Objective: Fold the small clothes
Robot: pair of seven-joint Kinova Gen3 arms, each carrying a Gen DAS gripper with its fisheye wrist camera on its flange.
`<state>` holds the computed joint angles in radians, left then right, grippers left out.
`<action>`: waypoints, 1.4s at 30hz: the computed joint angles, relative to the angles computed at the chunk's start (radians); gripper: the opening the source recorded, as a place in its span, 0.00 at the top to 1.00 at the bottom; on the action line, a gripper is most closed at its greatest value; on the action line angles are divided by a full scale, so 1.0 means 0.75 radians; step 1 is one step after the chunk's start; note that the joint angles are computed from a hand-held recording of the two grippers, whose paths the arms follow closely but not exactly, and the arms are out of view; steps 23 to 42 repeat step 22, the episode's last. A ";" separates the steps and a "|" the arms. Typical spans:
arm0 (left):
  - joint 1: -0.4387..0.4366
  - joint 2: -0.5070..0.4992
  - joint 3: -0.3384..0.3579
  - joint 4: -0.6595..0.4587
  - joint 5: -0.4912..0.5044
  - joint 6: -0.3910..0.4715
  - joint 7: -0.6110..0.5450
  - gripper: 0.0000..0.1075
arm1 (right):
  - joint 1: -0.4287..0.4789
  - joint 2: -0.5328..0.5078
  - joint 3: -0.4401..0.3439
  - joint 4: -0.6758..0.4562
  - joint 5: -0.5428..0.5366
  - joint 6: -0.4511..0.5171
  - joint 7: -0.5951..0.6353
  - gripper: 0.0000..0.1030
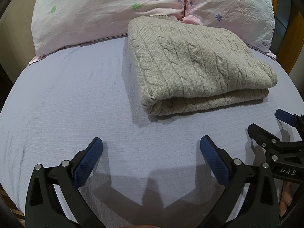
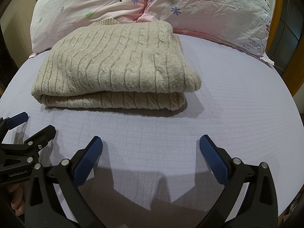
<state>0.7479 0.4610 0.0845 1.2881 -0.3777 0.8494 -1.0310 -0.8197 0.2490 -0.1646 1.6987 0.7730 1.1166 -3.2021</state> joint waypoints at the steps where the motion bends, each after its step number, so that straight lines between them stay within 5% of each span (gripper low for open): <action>1: 0.000 0.001 0.000 -0.001 0.000 0.001 -0.001 0.06 | 0.000 0.000 0.000 0.001 0.000 0.000 0.000 0.02; 42: 0.004 -0.001 -0.003 0.006 -0.008 -0.005 0.012 0.06 | 0.001 0.001 0.000 -0.002 -0.001 0.000 0.002 0.02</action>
